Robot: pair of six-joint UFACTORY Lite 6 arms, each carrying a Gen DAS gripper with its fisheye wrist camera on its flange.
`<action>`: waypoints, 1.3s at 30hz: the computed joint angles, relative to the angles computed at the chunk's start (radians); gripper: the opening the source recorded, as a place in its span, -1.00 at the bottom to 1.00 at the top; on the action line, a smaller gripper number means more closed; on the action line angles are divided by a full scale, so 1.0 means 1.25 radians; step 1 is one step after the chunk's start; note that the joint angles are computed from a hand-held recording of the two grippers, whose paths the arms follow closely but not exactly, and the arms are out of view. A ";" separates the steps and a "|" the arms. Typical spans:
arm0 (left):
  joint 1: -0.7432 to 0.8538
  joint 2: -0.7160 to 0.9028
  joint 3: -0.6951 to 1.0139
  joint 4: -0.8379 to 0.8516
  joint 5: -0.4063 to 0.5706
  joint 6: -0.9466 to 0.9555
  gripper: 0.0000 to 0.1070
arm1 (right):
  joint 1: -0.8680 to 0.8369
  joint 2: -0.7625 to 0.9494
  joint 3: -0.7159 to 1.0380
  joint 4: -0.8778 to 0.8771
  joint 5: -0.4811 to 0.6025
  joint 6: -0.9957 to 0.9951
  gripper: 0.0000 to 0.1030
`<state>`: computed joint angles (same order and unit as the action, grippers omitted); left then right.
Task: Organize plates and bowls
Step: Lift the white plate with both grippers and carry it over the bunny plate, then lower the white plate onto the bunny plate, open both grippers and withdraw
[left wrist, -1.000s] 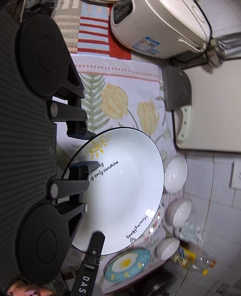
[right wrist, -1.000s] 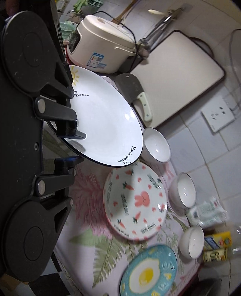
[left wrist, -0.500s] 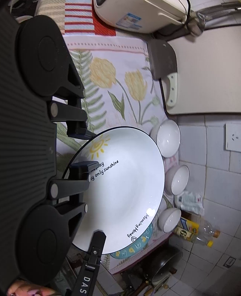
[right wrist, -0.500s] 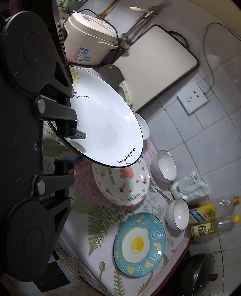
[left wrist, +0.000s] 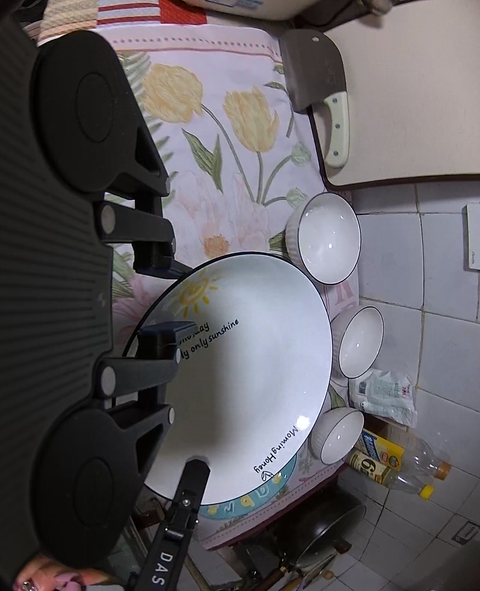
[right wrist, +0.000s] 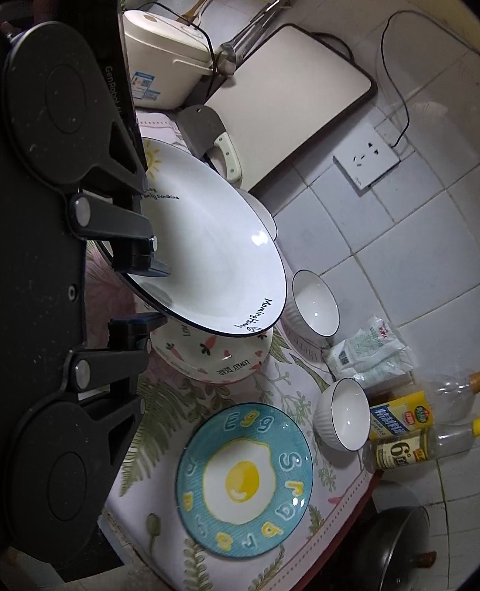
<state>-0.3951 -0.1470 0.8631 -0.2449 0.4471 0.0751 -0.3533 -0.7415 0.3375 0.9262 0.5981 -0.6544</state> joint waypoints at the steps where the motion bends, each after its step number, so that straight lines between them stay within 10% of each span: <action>1: -0.007 0.022 0.010 0.009 -0.016 -0.012 -0.58 | -0.016 0.042 0.006 0.047 -0.006 -0.065 -0.53; 14: -0.034 0.265 0.113 0.016 -0.120 -0.064 -0.59 | -0.055 0.466 0.129 0.375 -0.043 -0.506 -0.52; 39: -0.025 0.435 0.253 -0.035 -0.038 -0.086 -0.61 | 0.048 0.609 0.243 0.240 -0.193 -0.416 -0.52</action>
